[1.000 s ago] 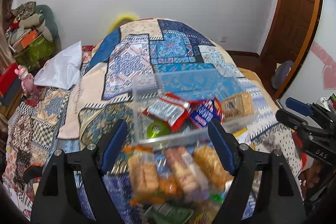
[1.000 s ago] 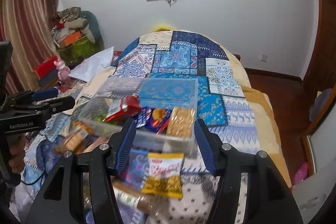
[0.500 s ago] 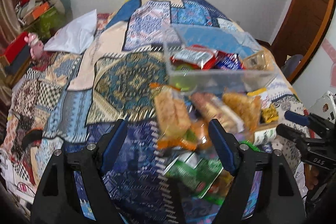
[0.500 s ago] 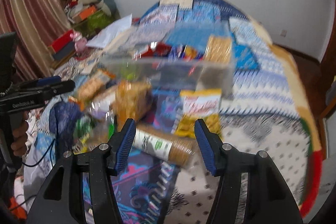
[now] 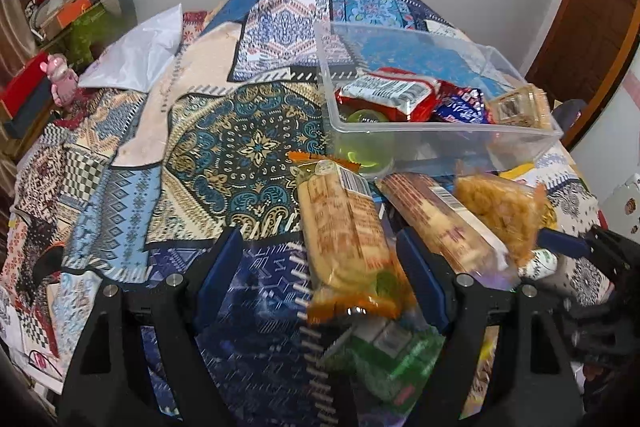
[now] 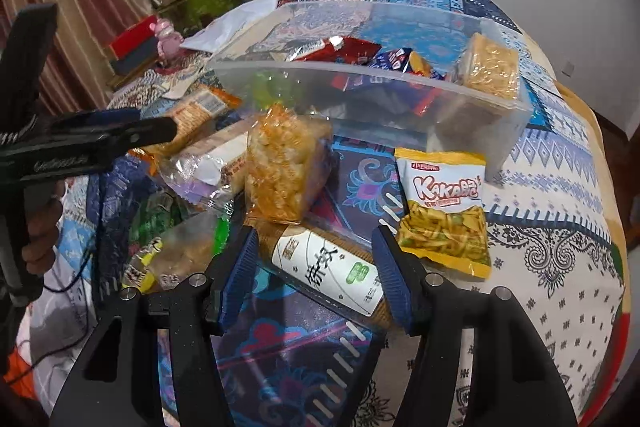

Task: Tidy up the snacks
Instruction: 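Grasp the long bread bag with the left tool while the right grasps the biscuit roll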

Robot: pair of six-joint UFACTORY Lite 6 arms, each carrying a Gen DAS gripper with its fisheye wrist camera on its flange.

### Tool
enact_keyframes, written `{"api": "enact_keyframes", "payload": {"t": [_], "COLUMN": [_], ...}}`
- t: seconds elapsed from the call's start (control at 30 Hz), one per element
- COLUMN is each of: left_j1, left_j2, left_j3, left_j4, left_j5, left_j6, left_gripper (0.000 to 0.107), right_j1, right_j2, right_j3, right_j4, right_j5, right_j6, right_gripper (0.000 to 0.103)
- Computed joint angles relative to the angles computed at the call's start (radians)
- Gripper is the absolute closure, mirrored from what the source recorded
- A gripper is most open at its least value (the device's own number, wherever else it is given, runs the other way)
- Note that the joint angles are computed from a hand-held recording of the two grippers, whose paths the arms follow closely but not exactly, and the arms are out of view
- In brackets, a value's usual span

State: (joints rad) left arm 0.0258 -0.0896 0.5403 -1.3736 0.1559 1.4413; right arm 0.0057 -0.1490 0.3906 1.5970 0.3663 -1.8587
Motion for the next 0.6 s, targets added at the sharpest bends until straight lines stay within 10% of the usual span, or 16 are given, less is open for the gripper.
{"api": "enact_keyframes", "payload": {"t": [0.23,0.6], "left_j1": [0.012,0.031], "left_j2": [0.156,-0.089], "left_j3": [0.083,-0.061], "left_j4": [-0.209,-0.032], "left_j5": [0.06,0.07], "left_j6": [0.207,0.054], "left_gripper": [0.065,0.068], "right_j1": [-0.009,-0.119], "right_j2": [0.049,-0.006], "right_j3": [0.002,-0.045], "right_j4": [-0.021,-0.208], "right_j5": [0.007,0.067], "right_j6": [-0.026,0.124], "right_gripper": [0.037,0.049]}}
